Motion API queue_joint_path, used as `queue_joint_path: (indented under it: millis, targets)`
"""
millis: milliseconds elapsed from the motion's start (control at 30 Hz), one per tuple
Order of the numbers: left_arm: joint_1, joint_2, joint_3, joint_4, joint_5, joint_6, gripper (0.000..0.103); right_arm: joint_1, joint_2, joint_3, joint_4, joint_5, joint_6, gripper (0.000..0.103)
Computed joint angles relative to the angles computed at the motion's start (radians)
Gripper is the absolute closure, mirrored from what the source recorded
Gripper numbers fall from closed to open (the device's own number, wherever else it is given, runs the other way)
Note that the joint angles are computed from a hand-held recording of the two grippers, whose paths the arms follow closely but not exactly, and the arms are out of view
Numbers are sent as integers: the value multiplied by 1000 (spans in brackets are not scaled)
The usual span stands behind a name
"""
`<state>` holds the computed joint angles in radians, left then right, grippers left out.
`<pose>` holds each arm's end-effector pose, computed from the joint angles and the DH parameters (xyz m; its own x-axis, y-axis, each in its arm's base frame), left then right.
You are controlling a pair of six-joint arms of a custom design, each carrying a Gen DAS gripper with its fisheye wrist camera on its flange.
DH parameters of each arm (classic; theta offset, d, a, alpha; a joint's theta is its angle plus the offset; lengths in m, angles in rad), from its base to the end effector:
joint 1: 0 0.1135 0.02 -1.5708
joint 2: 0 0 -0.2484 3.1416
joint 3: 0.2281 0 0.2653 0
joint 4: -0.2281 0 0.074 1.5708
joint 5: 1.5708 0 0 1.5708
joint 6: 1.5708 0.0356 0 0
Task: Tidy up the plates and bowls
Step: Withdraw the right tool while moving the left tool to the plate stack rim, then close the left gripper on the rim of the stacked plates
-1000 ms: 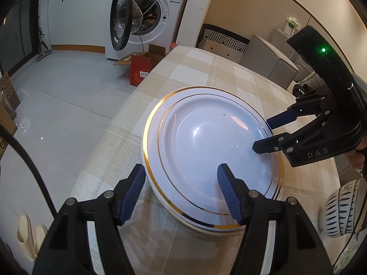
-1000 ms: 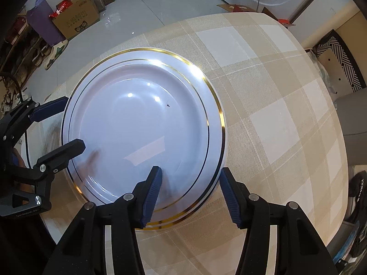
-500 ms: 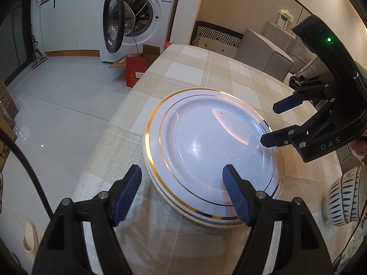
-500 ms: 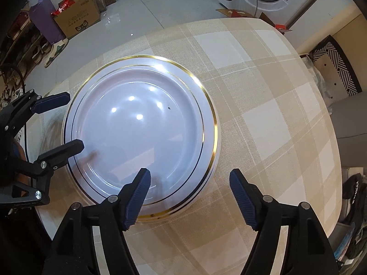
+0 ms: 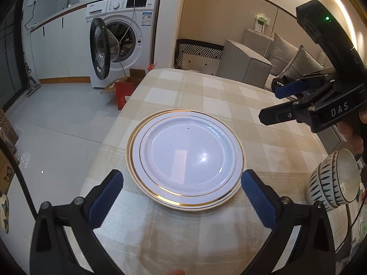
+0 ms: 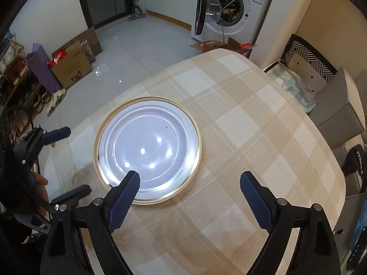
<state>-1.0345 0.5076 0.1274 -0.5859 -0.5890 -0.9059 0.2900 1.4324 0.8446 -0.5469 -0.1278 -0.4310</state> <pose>0.0804 -0.0965 0.1088 -0.6949 -0.1117 -0.7104 0.0106 0.9862 -0.1654 0.2672 0.0845 0.1671 -0.6491 -0.6261 -0.4320 -0.6674 0.7413 -0.0715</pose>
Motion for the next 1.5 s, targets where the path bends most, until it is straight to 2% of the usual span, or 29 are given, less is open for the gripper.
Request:
queue_joint_path:
  millis: [67, 200, 367, 533, 733, 867, 933, 1000, 1100, 1167, 1233, 1433, 1500]
  targets:
    - [-63, 35, 26, -10, -40, -38, 0, -26, -108, -54, -7, -25, 25, 5]
    - [-131, 97, 56, -15, -85, -88, 0, -83, -264, -137, -19, -93, 95, 3]
    - [-81, 51, 40, -62, -72, -67, 0, -101, -272, -211, 47, -157, 250, 3]
    - [91, -107, 5, -130, -6, 71, 0, -55, -202, -284, 207, -167, 410, 3]
    - [424, -227, -57, -77, 198, 323, 0, 21, -31, -341, 445, -108, 539, 3]
    - [574, -187, -93, 25, 299, 422, 0, 22, 67, -369, 583, -104, 574, 3]
    - [641, -106, -101, 111, 353, 457, 0, 17, 120, -369, 632, -93, 590, 3]
    - [688, -4, -106, 219, 401, 480, 1, 6, 171, -368, 688, -97, 601, 3]
    - [738, 247, -90, 429, 457, 505, 3, -3, 244, -356, 751, -80, 621, 5]
    - [758, 386, -75, 540, 484, 512, 9, -11, 296, -335, 775, -87, 626, 13]
    - [768, 489, -63, 624, 505, 520, 10, -14, 340, -309, 782, -96, 629, 16]
    - [779, 668, -28, 757, 561, 536, 18, 8, 392, -285, 839, -104, 638, 22]
    - [757, 693, -25, 785, 568, 554, 20, 14, 403, -283, 858, -122, 641, 28]
